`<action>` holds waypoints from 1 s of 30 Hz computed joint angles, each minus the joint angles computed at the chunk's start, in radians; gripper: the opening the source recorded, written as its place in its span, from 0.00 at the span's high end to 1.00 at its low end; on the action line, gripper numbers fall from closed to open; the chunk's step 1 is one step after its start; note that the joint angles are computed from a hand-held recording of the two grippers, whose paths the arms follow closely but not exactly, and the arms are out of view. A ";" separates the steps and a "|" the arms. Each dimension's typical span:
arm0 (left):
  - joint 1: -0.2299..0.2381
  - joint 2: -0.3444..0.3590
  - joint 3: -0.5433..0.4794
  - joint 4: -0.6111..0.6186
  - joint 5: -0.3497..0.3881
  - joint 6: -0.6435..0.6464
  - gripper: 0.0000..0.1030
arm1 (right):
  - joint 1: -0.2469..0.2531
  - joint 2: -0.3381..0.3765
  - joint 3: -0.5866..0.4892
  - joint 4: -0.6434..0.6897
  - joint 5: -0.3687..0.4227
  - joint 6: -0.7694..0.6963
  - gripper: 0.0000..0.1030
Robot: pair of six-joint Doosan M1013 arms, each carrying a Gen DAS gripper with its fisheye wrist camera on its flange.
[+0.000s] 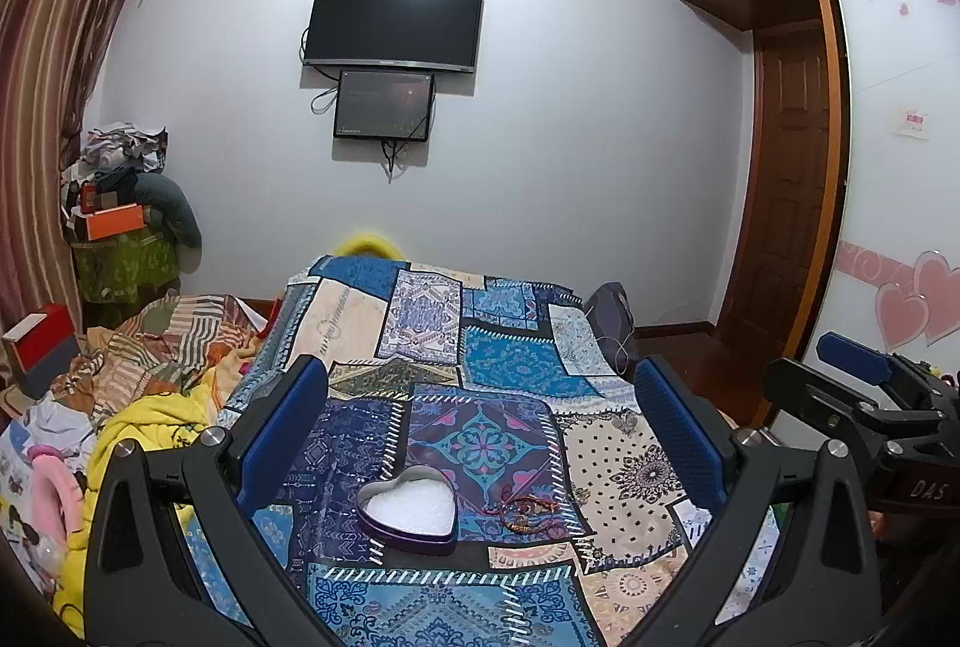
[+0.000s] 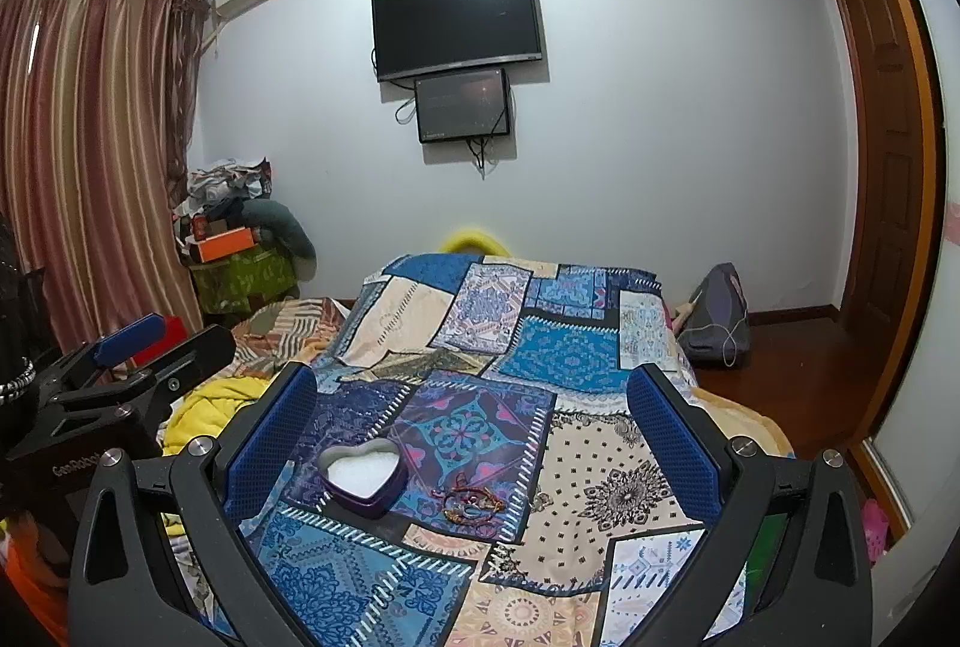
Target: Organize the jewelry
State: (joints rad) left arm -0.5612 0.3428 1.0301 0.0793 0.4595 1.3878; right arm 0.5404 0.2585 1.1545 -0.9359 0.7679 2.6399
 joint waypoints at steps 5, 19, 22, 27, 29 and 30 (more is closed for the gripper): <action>0.001 0.019 -0.022 0.018 0.026 -0.012 0.00 | -0.011 0.006 -0.002 0.020 0.005 -0.003 0.00; 0.009 0.136 -0.148 -0.030 0.238 0.031 0.00 | -0.077 0.050 -0.022 0.210 0.073 -0.118 0.00; 0.014 0.172 -0.187 -0.059 0.312 0.050 0.00 | -0.099 0.060 -0.021 0.279 0.082 -0.166 0.00; 0.017 0.220 -0.230 -0.113 0.414 0.110 0.05 | -0.137 0.073 -0.007 0.423 0.095 -0.263 0.02; 0.018 0.238 -0.250 -0.142 0.467 0.138 0.09 | -0.149 0.075 -0.001 0.481 0.100 -0.300 0.06; 0.018 0.248 -0.262 -0.158 0.492 0.148 0.13 | -0.154 0.078 -0.001 0.509 0.101 -0.320 0.11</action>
